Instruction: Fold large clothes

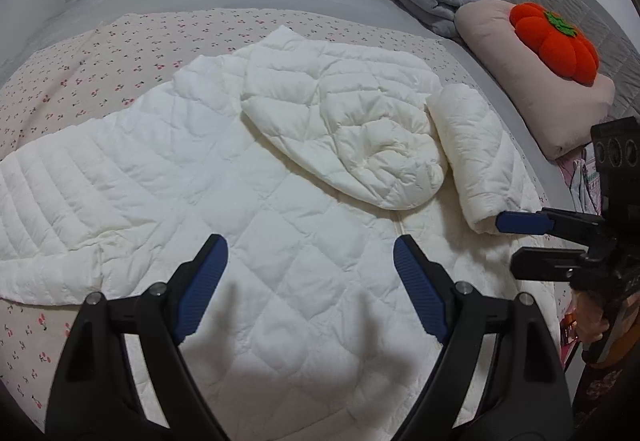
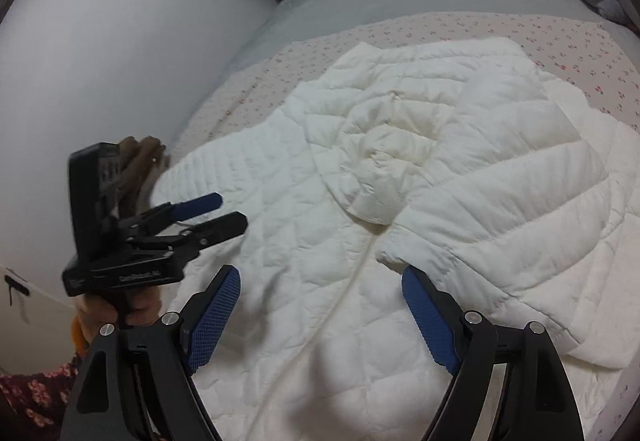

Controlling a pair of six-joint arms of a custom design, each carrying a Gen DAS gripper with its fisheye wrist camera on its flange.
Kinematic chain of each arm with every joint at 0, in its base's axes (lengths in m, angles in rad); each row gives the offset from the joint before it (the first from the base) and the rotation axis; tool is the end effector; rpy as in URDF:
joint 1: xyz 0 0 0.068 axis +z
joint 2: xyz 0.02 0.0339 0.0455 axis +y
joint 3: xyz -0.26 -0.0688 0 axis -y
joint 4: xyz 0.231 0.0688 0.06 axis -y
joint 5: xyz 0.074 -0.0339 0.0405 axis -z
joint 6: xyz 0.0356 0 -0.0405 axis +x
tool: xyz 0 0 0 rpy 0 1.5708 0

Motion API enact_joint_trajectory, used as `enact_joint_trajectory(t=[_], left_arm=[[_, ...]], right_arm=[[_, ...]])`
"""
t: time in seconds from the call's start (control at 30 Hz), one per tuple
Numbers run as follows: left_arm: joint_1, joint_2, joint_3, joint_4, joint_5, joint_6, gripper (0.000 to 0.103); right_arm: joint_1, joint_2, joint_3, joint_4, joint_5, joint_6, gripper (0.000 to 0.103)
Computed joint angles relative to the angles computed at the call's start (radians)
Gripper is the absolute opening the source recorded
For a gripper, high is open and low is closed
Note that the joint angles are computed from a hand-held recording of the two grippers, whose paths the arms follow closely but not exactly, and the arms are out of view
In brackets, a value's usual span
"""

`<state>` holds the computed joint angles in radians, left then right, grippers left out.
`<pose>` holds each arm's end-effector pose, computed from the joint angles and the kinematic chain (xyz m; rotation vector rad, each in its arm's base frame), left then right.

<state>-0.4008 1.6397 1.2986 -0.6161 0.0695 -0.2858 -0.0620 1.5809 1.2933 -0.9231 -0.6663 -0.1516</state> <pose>0.3109 -0.1344 0.2626 0.1755 2.5577 -0.3573 0.2979 0.0036 0.2701 -0.2795 2.5855 0.8427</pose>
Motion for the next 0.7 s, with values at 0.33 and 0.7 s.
enact_joint_trajectory(t=[0.33,0.7], left_arm=[[-0.086,0.061,0.102,-0.007,-0.015,-0.002,0.085],[-0.198,0.088,0.117,0.045,-0.071,0.064,0.085]], right_arm=[[-0.128,0.011,-0.055,-0.065,-0.04,-0.078,0.093],[-0.381,0.043,-0.052,0.111,-0.135,0.095,0.093]])
